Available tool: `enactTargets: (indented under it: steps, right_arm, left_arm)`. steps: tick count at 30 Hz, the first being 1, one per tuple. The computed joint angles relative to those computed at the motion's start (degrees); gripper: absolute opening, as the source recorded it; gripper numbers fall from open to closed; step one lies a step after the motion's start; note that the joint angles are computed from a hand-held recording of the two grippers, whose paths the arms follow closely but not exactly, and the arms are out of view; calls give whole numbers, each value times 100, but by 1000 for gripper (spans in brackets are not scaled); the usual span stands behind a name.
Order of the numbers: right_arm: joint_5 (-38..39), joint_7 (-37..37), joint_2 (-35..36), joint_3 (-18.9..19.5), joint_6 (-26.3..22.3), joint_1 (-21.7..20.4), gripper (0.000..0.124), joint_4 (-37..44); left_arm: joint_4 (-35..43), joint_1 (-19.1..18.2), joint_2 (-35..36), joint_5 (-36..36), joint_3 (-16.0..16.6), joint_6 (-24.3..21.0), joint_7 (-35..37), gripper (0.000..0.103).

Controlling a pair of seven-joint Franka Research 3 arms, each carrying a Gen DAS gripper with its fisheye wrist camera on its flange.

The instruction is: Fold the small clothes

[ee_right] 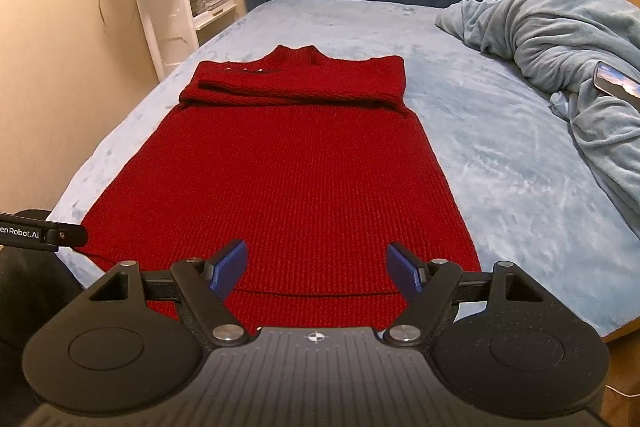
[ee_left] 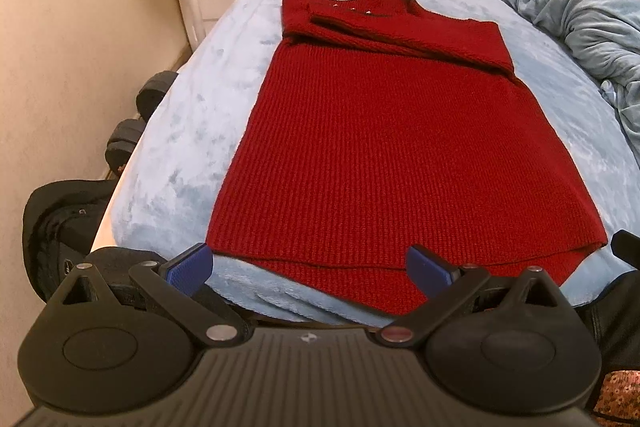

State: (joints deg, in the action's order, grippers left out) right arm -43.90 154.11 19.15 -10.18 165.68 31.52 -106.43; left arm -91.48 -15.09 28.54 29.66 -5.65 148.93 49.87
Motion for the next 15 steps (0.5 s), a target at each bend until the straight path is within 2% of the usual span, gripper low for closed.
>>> enactTargets:
  steps: [6, 10, 15]
  right_arm:
    - [371, -380, 131, 112, -106, -108, 78, 113]
    - [483, -603, 284, 25, -216, -108, 78, 268]
    - [912, -1065, 613, -34, -483, -381, 79, 521]
  left_arm:
    - [246, 46, 199, -151, -35, -179, 133, 103]
    - [551, 75, 431, -210, 22, -273, 219, 103]
    - [1345, 135, 1024, -111, 214, -359, 359, 103]
